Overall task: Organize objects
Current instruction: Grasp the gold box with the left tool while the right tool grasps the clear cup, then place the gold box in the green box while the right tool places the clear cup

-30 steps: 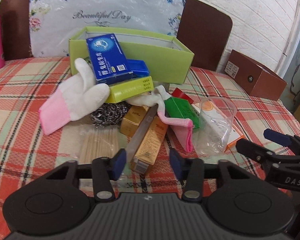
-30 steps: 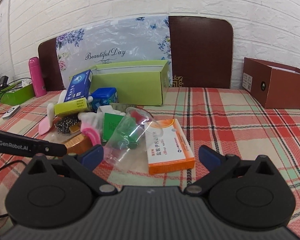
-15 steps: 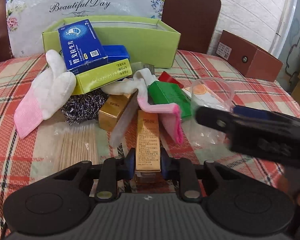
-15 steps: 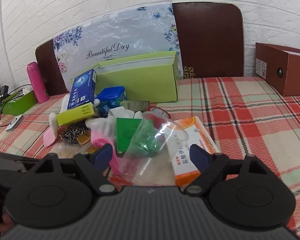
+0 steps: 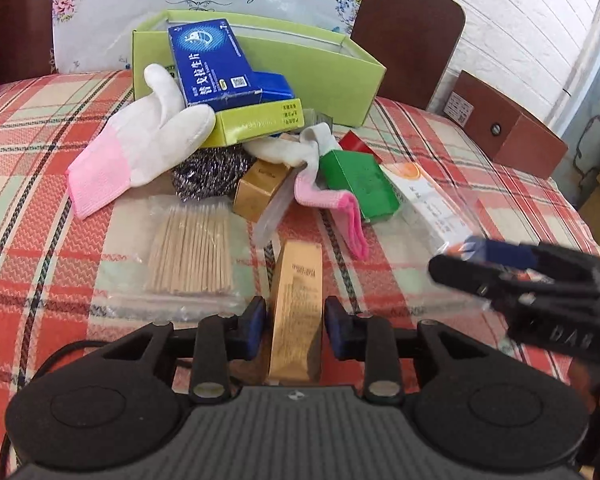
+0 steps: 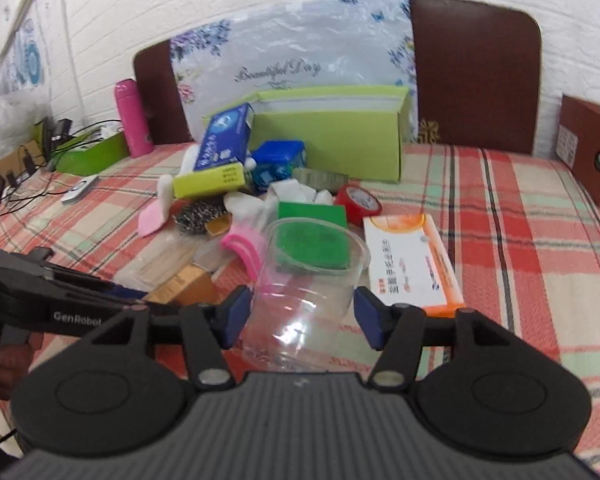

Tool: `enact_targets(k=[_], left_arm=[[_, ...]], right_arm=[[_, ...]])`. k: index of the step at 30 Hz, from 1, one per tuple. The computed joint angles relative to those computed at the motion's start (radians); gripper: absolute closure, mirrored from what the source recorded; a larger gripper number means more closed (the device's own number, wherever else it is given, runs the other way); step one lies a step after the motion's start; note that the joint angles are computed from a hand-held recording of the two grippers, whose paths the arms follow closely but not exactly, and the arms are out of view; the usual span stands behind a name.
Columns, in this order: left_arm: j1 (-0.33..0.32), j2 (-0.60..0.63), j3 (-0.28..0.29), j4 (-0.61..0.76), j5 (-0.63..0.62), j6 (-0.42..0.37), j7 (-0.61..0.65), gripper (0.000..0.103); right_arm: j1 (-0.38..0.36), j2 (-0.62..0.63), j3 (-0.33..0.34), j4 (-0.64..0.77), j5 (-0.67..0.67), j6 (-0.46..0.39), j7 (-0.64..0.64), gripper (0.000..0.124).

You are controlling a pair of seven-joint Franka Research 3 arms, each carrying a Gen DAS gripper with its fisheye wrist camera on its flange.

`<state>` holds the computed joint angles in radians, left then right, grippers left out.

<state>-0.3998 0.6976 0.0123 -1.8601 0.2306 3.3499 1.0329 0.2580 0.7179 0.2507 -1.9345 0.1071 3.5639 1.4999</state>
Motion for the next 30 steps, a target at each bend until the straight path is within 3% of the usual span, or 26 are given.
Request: enact_targets(k=[9, 11, 12, 16, 19, 24, 30], left_arm=[[0.03, 0.003, -0.025, -0.002, 0.013, 0.004, 0.009, 0.07], [0.022, 0.0, -0.017, -0.001, 0.015, 0.0, 0.015, 0.077], [0.045, -0.002, -0.04, -0.002, 0.028, -0.005, 0.022, 0.078], [0.287, -0.01, -0.284, -0.031, 0.138, 0.019, 0.058, 0.079], [0.361, -0.022, -0.35, -0.04, 0.199, 0.082, 0.063, 0.079], [0.321, -0.04, -0.286, 0.013, 0.2, 0.186, 0.028, 0.079], [0.23, 0.009, -0.186, 0.183, 0.112, 0.184, -0.001, 0.079]], right_arm=[[0.043, 0.035, -0.031, 0.052, 0.05, -0.038, -0.016, 0.064], [0.024, 0.045, -0.013, 0.066, 0.04, -0.069, -0.018, 0.073], [0.004, 0.049, 0.007, 0.064, 0.027, -0.065, -0.018, 0.074], [-0.138, 0.032, 0.138, 0.012, -0.096, 0.0, 0.008, 0.075], [-0.154, 0.006, 0.137, 0.006, -0.162, 0.073, 0.031, 0.075], [-0.109, 0.012, 0.068, 0.102, -0.192, 0.098, 0.058, 0.075], [-0.047, 0.092, -0.004, 0.308, -0.156, 0.048, 0.026, 0.075]])
